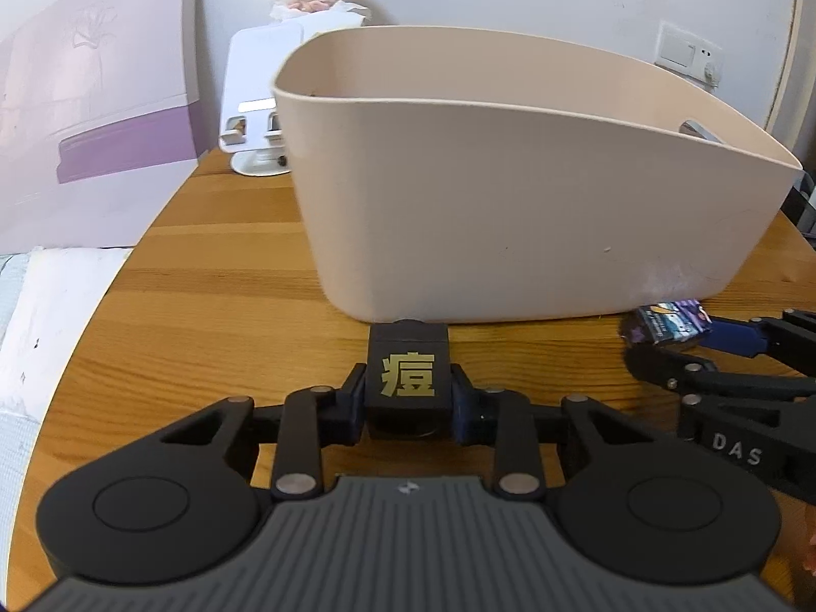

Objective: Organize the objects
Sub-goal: 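Grasp the black cube box with the left tool while the right tool grasps the small purple box, then lower both boxes into the basket and open both tools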

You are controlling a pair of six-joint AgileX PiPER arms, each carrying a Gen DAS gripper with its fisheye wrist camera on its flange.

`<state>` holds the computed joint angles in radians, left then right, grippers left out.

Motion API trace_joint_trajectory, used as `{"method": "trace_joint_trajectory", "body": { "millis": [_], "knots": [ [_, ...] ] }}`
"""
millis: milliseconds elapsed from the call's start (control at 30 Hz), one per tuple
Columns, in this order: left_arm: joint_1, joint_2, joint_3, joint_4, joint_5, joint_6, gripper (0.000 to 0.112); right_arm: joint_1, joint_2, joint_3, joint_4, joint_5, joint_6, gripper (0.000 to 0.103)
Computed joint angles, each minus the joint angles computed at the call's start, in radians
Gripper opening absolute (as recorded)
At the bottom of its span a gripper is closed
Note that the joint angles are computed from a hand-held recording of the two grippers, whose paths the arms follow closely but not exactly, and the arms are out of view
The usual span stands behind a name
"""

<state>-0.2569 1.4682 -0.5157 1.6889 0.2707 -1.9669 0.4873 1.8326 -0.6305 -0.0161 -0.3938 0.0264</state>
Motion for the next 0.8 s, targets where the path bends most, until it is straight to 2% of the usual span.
{"method": "trace_joint_trajectory", "body": {
  "millis": [167,333,467,700,800],
  "knots": [
    [0.001,-0.055,0.038,-0.018,-0.033,0.052,0.034,-0.039,-0.039,0.024,-0.153,0.023,0.142,0.045],
    [-0.042,-0.145,0.062,-0.127,-0.008,0.191,0.034,-0.07,-0.135,0.093,-0.237,0.014,0.177,0.045],
    [-0.095,-0.232,0.072,-0.212,0.038,0.294,0.034,-0.111,-0.234,0.137,-0.373,0.022,0.271,0.045],
    [-0.188,-0.371,0.029,-0.377,0.142,0.472,0.034,-0.196,-0.422,0.157,-0.706,0.044,0.549,0.045],
    [-0.2,-0.402,-0.016,-0.437,0.169,0.543,0.034,-0.185,-0.43,0.093,-0.721,0.062,0.576,0.045]
  ]
}}
